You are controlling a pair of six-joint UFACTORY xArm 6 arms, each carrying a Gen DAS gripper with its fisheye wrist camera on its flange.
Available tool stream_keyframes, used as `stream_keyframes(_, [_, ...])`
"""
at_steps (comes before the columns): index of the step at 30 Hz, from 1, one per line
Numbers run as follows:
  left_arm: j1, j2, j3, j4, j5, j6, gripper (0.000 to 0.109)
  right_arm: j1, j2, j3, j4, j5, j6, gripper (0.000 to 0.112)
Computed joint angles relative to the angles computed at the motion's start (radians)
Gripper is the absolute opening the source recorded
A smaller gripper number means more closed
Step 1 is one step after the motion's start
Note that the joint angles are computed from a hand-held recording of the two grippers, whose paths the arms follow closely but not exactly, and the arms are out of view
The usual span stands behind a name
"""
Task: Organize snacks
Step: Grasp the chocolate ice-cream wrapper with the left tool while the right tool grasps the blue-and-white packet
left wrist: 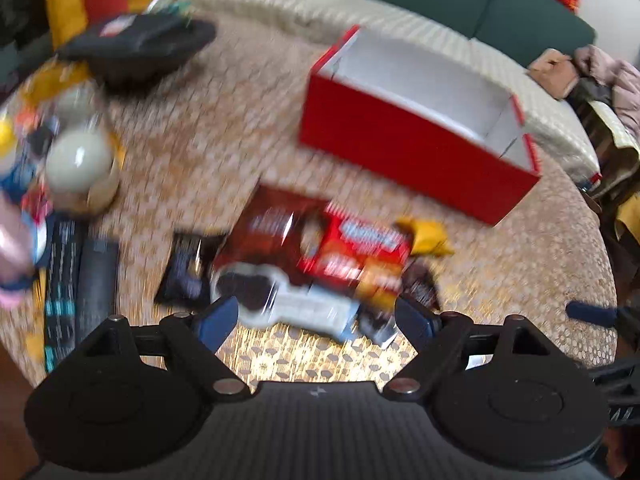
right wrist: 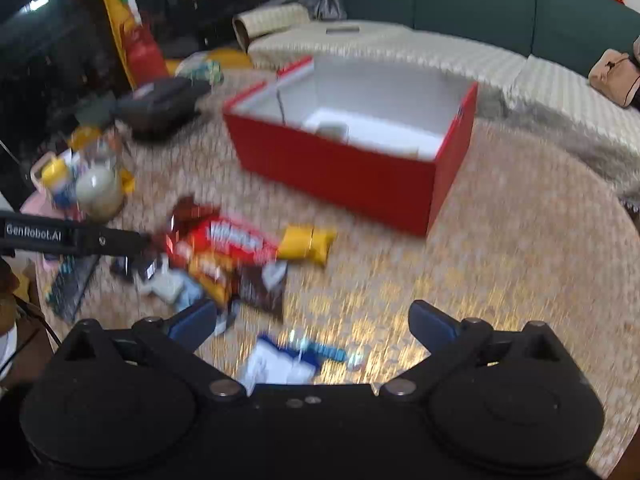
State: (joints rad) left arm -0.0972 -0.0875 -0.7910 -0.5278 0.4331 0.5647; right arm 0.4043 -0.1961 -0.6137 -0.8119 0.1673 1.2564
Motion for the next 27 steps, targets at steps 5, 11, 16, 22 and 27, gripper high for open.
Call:
stream_keyframes(5, [0.038, 0.037, 0.008, 0.008, -0.024, -0.104, 0.086, 0.053, 0.057, -0.016, 0.048, 0.027, 0.004, 0.100])
stream_keyframes(11, [0.063, 0.112, -0.025, 0.072, -0.068, -0.287, 0.086, 0.097, 0.128, -0.051, 0.090, 0.072, 0.004, 0.094])
stream_keyframes(16, [0.086, 0.182, -0.087, 0.101, -0.048, -0.461, 0.086, 0.114, 0.180, -0.092, 0.154, 0.114, -0.020, 0.088])
stream_keyframes(22, [0.085, 0.241, -0.158, 0.074, -0.001, -0.586, 0.085, 0.122, 0.208, -0.117, 0.150, 0.108, -0.015, 0.082])
stream_keyframes(27, [0.062, 0.264, -0.176, 0.161, -0.018, -0.682, 0.083, 0.125, 0.220, -0.130, 0.171, 0.117, -0.032, 0.079])
